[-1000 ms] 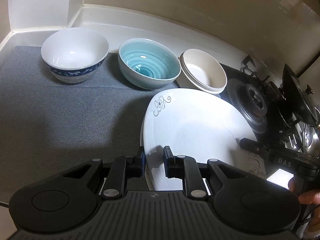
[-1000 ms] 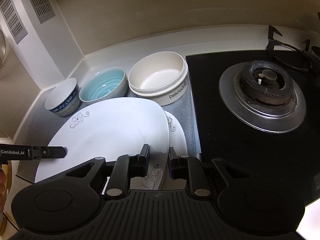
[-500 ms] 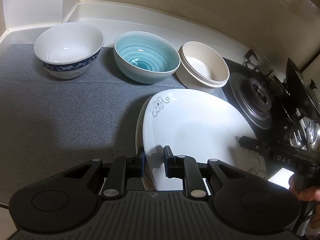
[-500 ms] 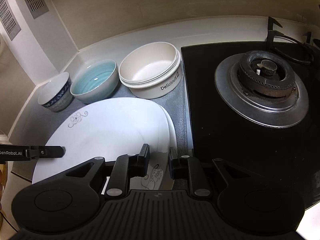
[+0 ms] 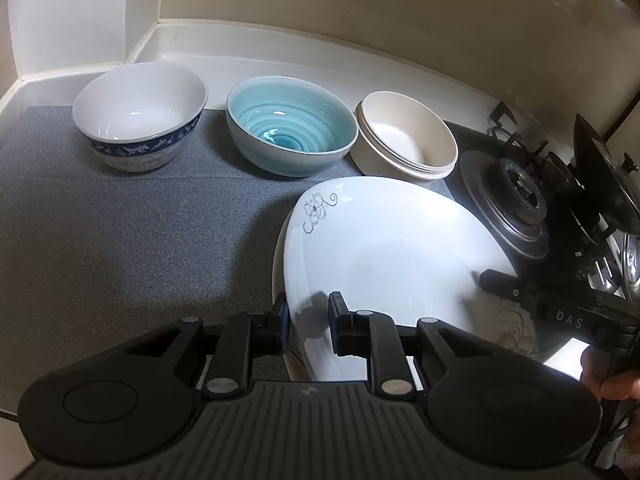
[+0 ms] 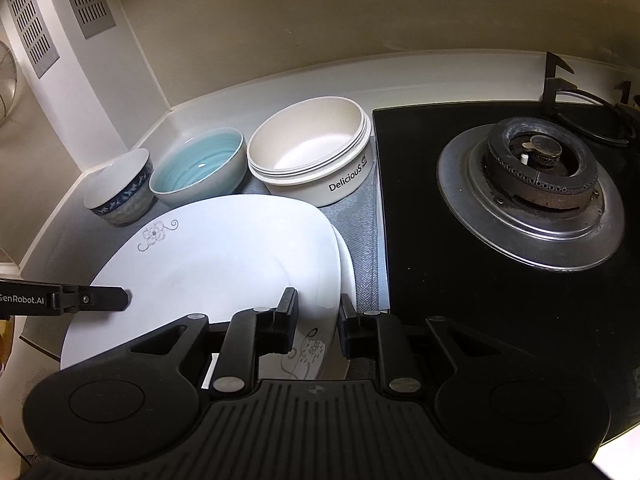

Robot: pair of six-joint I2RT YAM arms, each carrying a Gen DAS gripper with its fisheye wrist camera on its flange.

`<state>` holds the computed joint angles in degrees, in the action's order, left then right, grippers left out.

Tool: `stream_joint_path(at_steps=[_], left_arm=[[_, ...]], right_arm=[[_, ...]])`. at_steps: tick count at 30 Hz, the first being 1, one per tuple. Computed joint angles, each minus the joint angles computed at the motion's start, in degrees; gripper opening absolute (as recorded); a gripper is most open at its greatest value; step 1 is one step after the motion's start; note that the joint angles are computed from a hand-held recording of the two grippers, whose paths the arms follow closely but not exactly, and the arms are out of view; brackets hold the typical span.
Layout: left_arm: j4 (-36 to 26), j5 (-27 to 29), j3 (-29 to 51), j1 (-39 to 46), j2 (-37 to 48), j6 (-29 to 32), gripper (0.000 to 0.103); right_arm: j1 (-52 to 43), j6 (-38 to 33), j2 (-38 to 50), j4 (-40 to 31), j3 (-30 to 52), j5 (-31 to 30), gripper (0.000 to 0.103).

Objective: Organize plates and bowls
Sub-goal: 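Lift the oval white plate with both tools onto the plate stack, then lower the oval plate onto the stack and open both tools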

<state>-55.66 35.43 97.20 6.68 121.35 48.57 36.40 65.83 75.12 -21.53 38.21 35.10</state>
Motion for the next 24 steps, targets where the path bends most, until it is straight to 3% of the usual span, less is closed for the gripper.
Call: stream_joint_path(at_steps=[15,18,21,22,23,24], left_arm=[[1.1,-0.5,-1.4,-0.4,-0.9,-0.1,0.025],[0.6,-0.5,-1.1,-0.5,-0.8,-0.1,0.031],[-0.6,-0.4,-0.6,-0.7,-0.8,0.0,0.041],[-1.2,-0.3,-0.4,-0.7,-0.9,0.0,0.048],[-0.3,-0.4,-1.3,-0.8,-1.8,-0.4,0.064],[3.2,0.1,-4.1,-0.6,-4.0,-1.0,0.073]], right_arm=[[-0.9,-0.5,-1.1,1.2,-1.1,-0.8,0.022],[-1.2,-0.7,-1.3,1.5,-1.3,-1.1,0.022],[-1.4,-1.0,-1.4,1.4,-1.3,-1.3,0.022],[-1.5,-1.1,-1.2,1.2,-1.2,-1.4,0.022],[-1.4,-1.1,-0.9,0.9,-0.8,-1.2,0.022],[-1.1,-1.1,-0.6,0.3,-0.4,-0.6,0.023]])
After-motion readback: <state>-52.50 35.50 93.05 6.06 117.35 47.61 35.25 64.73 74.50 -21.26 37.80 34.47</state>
